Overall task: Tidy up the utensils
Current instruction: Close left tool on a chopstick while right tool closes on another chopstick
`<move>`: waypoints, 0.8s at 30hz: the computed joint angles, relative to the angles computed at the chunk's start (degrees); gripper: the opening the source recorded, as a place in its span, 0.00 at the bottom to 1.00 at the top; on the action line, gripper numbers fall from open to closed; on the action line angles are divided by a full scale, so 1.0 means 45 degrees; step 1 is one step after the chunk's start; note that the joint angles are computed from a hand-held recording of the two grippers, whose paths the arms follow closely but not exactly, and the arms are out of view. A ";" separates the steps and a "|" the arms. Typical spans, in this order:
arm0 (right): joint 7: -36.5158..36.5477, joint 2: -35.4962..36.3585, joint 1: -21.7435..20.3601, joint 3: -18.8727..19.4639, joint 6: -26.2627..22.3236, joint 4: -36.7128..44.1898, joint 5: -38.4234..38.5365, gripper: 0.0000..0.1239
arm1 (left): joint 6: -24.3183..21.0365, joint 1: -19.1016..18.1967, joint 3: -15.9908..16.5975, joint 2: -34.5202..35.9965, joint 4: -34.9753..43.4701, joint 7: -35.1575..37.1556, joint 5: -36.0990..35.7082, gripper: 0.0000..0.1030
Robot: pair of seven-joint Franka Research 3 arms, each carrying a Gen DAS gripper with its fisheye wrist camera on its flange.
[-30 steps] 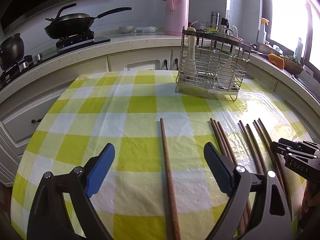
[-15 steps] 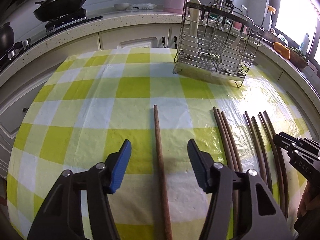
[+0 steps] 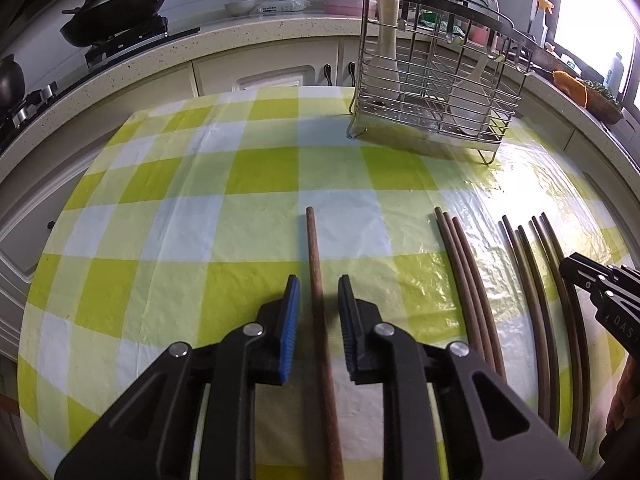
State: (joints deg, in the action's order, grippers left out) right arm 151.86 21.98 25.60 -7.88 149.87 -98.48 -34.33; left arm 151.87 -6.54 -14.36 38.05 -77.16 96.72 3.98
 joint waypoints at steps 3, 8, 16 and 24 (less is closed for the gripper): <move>0.0086 -0.0004 0.0015 -0.0027 0.0049 -0.0028 -0.0044 0.09 | 0.0016 0.0056 -0.0064 0.0001 -0.0019 0.0105 -0.0030 0.07; 0.0074 -0.0096 -0.0084 0.0069 0.0214 -0.0144 0.0222 0.09 | -0.0011 0.0122 -0.0125 -0.0016 -0.0041 0.0241 -0.0119 0.06; 0.0095 -0.0192 -0.0129 0.0112 0.0057 -0.0228 0.0329 0.10 | 0.0165 0.0101 -0.0105 -0.0070 -0.0177 0.0326 -0.0086 0.07; -0.0327 0.0208 0.0038 0.0119 -0.0777 0.0488 0.0264 0.10 | -0.0124 0.0148 -0.0164 0.0065 0.0097 0.0498 -0.0314 0.07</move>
